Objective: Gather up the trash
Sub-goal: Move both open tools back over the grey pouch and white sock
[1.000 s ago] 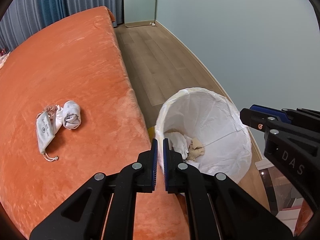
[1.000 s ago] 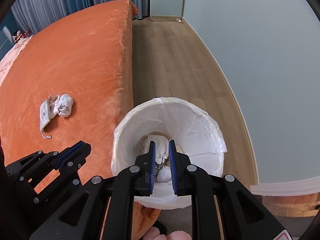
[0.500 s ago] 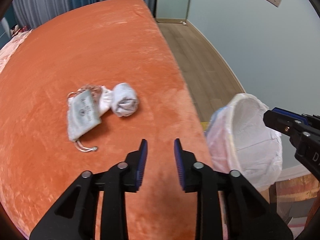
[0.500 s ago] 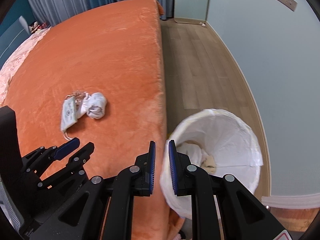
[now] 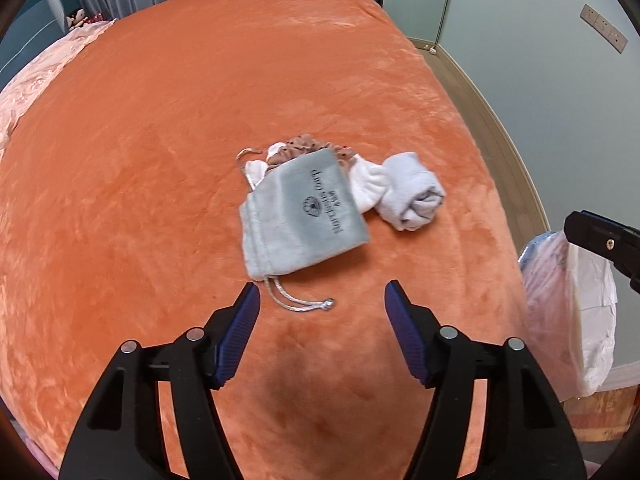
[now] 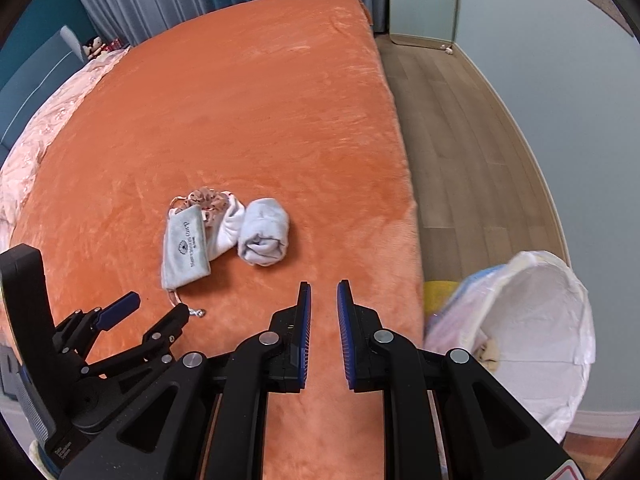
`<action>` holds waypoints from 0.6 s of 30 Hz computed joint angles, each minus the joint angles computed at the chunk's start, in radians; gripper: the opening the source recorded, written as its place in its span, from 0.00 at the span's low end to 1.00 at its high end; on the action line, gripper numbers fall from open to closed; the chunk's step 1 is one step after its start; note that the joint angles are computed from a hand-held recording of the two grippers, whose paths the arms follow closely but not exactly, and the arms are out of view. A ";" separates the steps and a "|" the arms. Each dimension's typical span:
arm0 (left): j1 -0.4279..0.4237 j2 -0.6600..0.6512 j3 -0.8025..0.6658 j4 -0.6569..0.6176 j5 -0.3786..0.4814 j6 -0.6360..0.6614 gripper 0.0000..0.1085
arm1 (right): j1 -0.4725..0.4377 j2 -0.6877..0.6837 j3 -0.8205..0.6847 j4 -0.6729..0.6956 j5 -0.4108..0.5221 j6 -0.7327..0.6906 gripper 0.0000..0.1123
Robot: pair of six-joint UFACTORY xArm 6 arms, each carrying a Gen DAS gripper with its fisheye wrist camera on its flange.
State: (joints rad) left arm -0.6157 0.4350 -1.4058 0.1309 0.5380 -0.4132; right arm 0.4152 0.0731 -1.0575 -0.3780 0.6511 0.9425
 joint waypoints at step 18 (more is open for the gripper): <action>0.049 0.173 -0.134 -0.118 -0.049 0.129 0.64 | -0.017 0.292 -0.207 0.053 -0.122 -0.044 0.32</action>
